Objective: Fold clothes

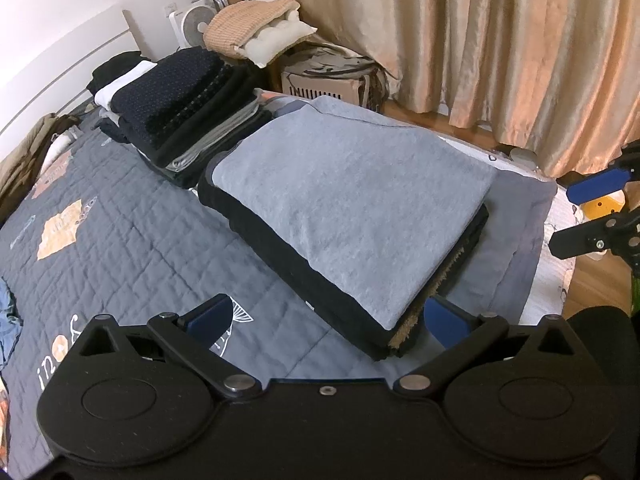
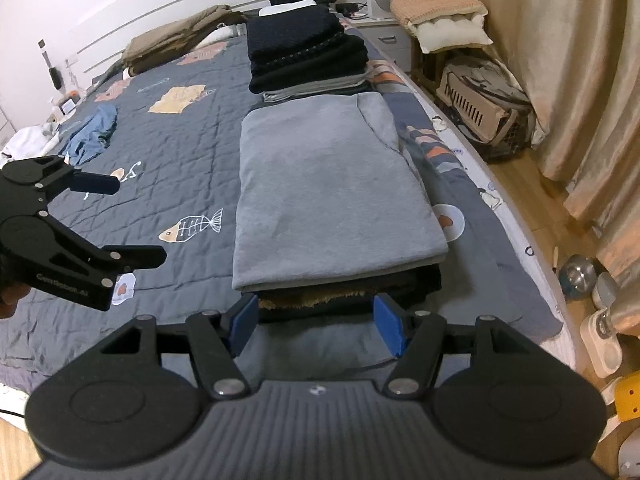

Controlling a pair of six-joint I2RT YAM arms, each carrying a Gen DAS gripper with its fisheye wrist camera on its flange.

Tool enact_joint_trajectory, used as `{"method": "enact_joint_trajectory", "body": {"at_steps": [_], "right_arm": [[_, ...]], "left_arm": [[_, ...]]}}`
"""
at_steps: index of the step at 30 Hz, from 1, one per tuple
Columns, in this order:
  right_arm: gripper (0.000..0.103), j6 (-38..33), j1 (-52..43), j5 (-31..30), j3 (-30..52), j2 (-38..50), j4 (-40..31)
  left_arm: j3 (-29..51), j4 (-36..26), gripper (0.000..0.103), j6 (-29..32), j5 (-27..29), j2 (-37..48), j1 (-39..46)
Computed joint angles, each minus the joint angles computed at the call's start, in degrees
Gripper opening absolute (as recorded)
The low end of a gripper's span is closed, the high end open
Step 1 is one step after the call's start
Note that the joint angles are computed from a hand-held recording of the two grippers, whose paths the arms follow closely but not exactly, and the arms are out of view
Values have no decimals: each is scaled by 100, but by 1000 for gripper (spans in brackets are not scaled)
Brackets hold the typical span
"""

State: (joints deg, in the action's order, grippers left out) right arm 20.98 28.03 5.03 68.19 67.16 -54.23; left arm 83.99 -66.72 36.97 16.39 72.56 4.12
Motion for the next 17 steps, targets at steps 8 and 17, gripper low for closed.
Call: {"method": "enact_joint_trajectory", "body": {"at_steps": [8, 17], "right_arm": [[63, 137, 186, 40, 62, 26, -47], [63, 192, 255, -6, 45, 32, -23]], "left_arm": [[71, -50, 103, 85, 0, 26, 23], [33, -64, 103, 207, 124, 12, 106]]}}
